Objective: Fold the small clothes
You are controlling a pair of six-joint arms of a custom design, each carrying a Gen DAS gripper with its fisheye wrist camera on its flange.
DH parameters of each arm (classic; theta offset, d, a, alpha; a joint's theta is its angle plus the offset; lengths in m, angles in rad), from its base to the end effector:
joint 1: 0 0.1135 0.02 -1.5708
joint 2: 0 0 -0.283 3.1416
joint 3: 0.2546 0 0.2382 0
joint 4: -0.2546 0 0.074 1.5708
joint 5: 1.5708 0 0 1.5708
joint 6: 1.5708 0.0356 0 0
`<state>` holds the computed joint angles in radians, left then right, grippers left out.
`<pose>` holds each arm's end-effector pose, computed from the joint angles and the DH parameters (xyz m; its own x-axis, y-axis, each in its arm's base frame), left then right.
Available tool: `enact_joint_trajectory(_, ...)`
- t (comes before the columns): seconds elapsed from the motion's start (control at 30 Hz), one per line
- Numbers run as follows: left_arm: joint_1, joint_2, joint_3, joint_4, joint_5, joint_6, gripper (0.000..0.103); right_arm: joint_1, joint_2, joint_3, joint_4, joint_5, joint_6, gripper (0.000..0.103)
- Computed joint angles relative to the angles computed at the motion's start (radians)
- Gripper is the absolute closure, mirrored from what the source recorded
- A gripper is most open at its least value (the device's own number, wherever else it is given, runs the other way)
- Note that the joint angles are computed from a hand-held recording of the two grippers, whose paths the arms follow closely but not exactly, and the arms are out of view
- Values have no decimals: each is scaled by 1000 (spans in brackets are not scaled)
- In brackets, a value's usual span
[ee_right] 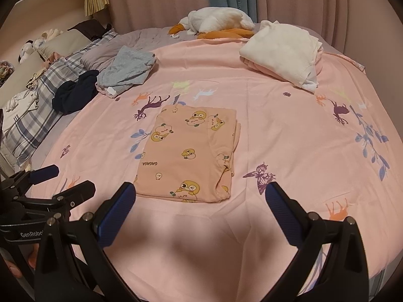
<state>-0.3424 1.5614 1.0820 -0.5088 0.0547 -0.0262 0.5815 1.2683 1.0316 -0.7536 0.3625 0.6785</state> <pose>0.2912 -0.1059 0.2519 -0.7958 0.2559 -0.5488 0.3429 0.9375 -0.0601 0.2014 0.1173 0.2982 -0.7643 0.1999 -0.6131 0.1653 0.9797 0.1134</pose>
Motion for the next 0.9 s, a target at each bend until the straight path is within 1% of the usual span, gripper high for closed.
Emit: enact_joint_trajectory(0.9,0,2,6,-5,-18,5,1,20,16,21,-8,10,4,0)
